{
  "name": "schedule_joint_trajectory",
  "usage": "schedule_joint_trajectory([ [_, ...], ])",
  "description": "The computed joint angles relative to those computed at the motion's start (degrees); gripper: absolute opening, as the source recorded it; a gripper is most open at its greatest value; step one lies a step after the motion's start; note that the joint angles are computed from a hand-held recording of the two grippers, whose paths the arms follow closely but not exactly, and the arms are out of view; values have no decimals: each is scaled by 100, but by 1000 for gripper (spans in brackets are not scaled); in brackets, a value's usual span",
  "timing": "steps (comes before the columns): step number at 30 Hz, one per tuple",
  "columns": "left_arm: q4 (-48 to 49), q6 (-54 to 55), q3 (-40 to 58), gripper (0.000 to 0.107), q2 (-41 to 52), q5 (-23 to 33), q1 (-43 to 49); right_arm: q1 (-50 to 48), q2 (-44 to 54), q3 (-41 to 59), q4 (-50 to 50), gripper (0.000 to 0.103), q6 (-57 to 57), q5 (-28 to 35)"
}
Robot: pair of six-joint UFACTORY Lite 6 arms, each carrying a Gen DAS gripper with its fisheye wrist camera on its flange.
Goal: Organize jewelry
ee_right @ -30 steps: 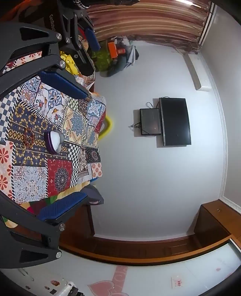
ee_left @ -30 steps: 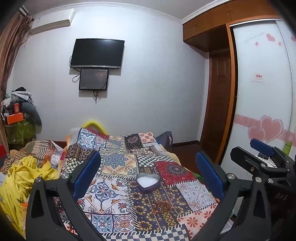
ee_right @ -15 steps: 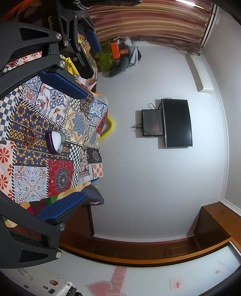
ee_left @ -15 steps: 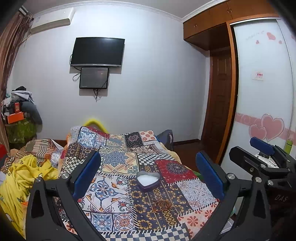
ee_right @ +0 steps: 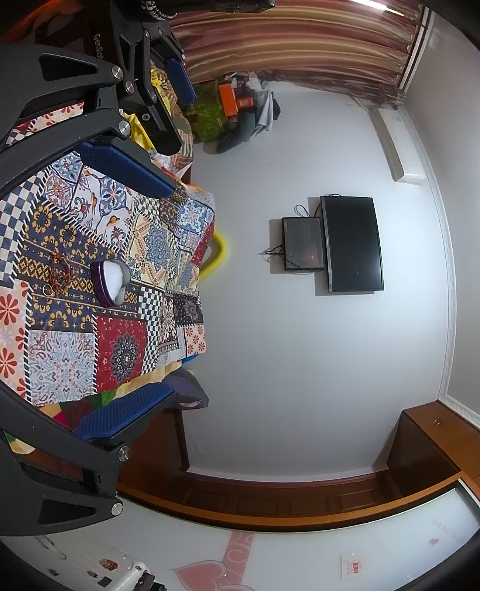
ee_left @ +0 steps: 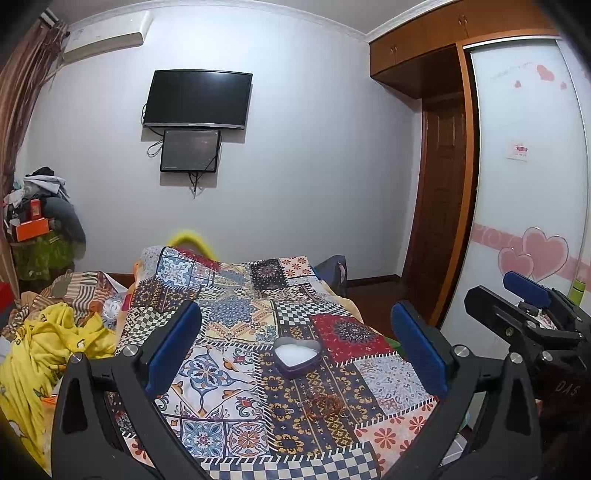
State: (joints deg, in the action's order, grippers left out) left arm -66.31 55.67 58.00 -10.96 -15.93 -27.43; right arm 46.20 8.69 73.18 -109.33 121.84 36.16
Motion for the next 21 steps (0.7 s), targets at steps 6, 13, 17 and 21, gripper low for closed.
schedule_joint_trajectory([
  [6, 124, -101, -73, 103, -44, 60, 92, -6, -1, 12, 18, 99, -20, -8],
  [13, 311, -297, -35, 103, 23, 110, 135, -8, -9, 4, 14, 99, -18, -15],
  [17, 134, -135, -28, 103, 33, 16, 26, -15, -10, 10, 26, 99, -29, -24],
  [21, 198, -200, -36, 103, 31, 45, 49, -18, -11, 7, 18, 99, -20, -21],
])
